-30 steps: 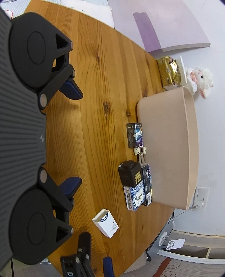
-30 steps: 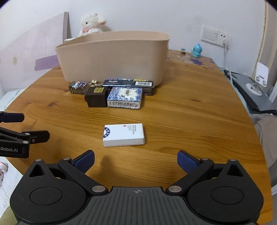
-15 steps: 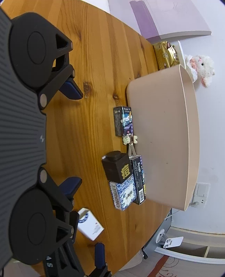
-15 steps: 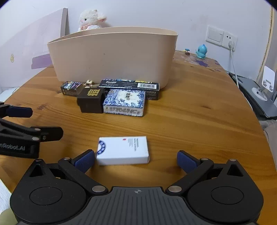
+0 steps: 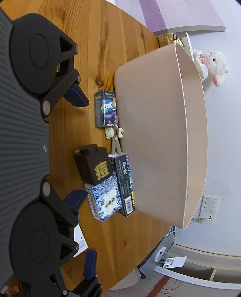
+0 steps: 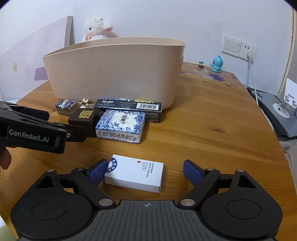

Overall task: Organize objects
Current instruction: 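Grasp the white logo box with the right tool while the left tool grasps the black cube box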

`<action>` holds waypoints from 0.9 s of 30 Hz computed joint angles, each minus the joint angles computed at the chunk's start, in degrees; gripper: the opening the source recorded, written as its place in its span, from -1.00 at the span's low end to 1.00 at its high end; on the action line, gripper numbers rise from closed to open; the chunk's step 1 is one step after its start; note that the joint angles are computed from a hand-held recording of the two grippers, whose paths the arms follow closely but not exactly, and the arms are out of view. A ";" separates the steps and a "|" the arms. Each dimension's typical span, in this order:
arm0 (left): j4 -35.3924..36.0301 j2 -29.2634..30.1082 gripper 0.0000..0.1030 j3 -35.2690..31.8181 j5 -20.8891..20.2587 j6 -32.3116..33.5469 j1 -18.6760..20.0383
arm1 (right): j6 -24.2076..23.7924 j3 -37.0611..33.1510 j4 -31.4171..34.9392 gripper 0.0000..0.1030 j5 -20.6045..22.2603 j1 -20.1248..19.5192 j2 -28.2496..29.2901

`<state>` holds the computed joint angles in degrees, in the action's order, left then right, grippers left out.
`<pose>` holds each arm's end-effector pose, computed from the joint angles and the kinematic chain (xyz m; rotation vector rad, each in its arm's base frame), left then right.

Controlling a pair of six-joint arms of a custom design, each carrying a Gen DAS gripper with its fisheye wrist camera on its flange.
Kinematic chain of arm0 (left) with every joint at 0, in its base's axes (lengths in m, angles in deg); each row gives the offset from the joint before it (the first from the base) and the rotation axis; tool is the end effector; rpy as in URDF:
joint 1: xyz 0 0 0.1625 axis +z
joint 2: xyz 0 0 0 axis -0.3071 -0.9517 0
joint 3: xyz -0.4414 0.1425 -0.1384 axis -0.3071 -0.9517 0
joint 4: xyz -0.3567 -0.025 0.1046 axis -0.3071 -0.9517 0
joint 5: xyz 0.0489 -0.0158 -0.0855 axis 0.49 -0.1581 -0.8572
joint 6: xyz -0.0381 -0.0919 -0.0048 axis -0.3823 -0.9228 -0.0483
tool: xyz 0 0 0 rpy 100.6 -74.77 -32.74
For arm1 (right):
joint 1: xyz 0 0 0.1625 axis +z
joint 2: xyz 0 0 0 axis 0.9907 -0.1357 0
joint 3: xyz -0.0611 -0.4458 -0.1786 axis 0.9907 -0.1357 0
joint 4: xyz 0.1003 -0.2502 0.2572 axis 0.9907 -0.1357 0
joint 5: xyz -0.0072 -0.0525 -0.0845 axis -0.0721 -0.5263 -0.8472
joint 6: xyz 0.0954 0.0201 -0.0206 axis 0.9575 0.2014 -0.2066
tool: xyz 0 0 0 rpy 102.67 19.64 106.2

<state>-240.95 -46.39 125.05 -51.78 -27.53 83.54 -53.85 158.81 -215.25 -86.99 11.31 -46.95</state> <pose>-0.1088 -0.7306 0.1098 0.4753 2.2545 -0.9181 0.1436 -0.7184 0.0616 0.8157 -2.3009 0.8102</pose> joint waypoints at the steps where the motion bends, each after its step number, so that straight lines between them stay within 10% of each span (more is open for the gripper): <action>1: 0.19 0.25 0.87 -0.52 0.12 -0.35 0.02 | -0.03 -0.24 0.26 0.71 0.06 -0.04 0.00; 10: 2.58 1.60 0.88 -4.24 1.25 -3.69 0.76 | 0.12 -1.52 1.04 0.71 0.12 -0.08 0.36; 27: 0.93 2.44 -0.04 -5.78 2.01 -0.53 1.63 | 1.06 -1.56 1.54 0.20 0.32 0.18 0.07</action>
